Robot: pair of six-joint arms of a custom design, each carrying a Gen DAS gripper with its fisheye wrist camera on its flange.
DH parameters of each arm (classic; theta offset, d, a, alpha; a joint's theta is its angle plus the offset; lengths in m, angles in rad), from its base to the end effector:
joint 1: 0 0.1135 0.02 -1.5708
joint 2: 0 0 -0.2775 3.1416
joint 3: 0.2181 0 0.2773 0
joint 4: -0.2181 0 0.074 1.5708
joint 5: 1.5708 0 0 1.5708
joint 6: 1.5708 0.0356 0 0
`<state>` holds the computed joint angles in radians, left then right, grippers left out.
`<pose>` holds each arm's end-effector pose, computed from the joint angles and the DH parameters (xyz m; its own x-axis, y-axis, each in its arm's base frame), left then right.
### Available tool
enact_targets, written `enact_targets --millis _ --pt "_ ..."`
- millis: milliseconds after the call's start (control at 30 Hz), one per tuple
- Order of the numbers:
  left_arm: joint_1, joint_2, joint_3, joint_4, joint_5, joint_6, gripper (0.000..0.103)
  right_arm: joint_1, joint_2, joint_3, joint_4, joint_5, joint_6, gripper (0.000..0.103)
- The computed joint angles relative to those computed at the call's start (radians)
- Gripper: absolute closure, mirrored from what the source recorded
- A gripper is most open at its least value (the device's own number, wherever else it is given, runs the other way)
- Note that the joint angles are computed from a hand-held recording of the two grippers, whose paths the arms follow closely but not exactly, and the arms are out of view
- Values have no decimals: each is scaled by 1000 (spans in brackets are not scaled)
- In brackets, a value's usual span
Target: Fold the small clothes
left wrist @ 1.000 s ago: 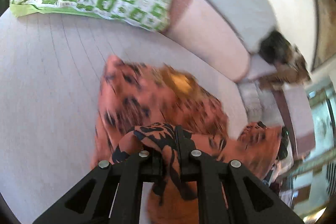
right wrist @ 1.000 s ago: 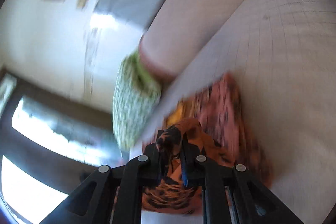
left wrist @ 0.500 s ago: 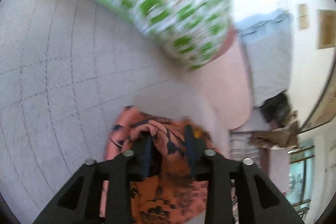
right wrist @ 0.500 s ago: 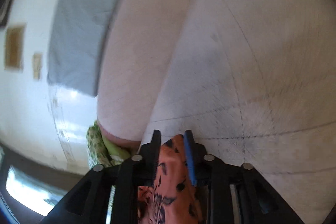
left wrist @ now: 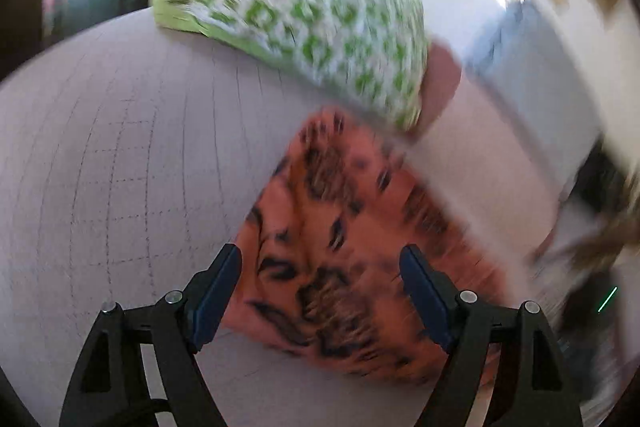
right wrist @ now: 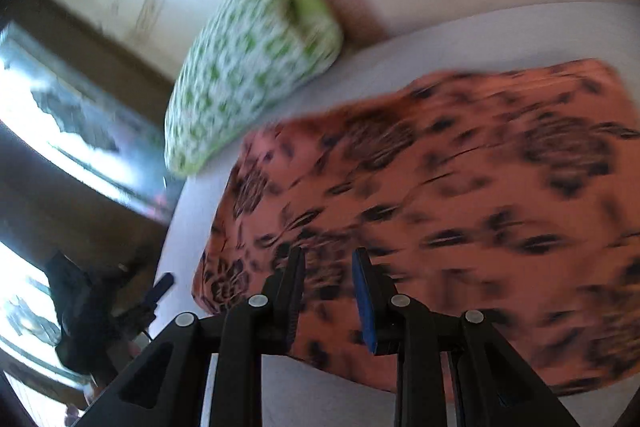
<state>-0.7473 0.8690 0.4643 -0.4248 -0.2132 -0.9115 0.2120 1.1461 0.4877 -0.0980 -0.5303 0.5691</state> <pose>0.1421 -0.1214 0.1937 -0.7736 -0.3363 -0.5370 -0.0849 0.8949 -0.4381 0.2237 0.0666 0.1763 -0.8568 0.2911 -0.4256 -0.0943 0.7230 0.6843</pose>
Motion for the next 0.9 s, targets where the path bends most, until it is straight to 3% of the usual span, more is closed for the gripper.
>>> enact_targets --millis 133,300,400,500,600,733,833,900 --pt "69 52 -17 53 40 49 22 147 117 67 89 97 140 76" --pt "95 336 113 52 3 144 22 171 317 185 140 210 221 76" --pt "114 472 148 49 40 165 21 143 468 272 116 211 247 73" --pt "117 454 136 57 27 169 20 111 471 250 176 171 299 73" --pt "96 358 116 35 -39 155 20 81 350 187 127 145 314 73" --pt "-36 249 99 3 -204 122 21 61 50 81 -65 173 246 73" --pt "-147 222 93 26 -209 146 20 -2 -213 16 -299 217 147 70" --pt "-230 238 89 55 -196 131 20 -80 -341 -41 -386 227 115 66"
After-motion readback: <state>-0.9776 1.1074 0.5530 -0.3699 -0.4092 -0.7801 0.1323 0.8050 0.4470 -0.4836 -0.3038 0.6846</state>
